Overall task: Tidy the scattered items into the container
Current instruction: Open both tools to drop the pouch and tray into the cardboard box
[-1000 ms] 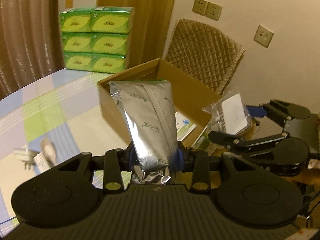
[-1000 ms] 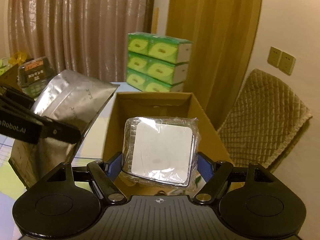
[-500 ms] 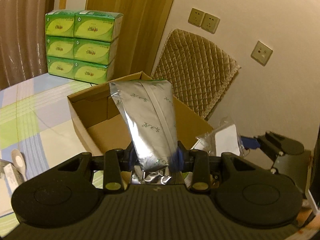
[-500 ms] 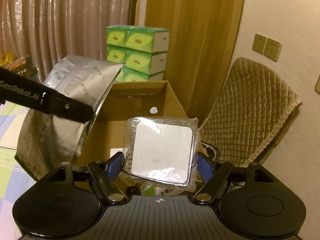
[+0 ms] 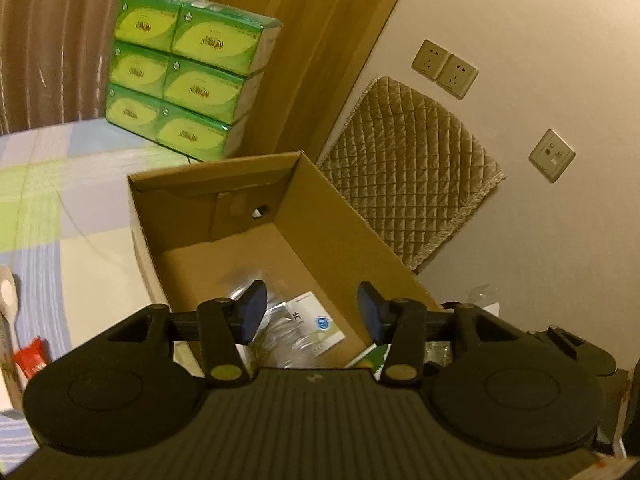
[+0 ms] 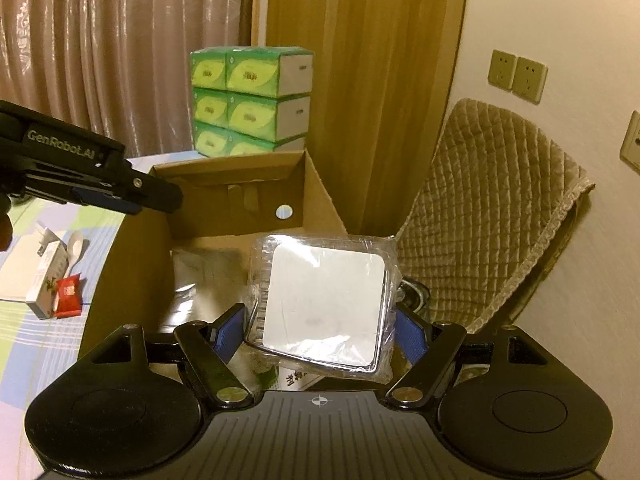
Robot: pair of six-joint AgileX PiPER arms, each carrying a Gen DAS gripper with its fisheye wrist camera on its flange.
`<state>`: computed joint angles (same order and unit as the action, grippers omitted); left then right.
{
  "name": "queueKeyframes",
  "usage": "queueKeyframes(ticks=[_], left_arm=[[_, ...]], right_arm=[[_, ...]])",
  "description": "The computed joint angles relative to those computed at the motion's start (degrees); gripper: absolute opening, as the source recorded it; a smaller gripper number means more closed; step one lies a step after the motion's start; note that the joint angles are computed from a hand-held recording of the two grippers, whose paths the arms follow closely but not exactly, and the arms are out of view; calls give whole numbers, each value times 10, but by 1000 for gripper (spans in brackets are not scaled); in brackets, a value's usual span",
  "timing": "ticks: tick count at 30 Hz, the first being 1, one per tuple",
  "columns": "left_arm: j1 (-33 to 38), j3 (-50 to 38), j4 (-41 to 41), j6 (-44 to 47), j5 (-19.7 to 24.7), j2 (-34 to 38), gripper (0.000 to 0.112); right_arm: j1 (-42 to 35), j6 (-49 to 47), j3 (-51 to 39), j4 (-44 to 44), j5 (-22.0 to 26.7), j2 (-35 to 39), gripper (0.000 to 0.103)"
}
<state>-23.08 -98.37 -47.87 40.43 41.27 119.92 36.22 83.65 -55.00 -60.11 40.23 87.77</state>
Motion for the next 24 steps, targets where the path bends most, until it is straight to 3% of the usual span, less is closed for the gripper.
queueKeyframes(ticks=[24], left_arm=[[47, 29, 30, 49, 24, -24, 45]], right_arm=[[-11, 14, -40, -2, -52, 51, 74]])
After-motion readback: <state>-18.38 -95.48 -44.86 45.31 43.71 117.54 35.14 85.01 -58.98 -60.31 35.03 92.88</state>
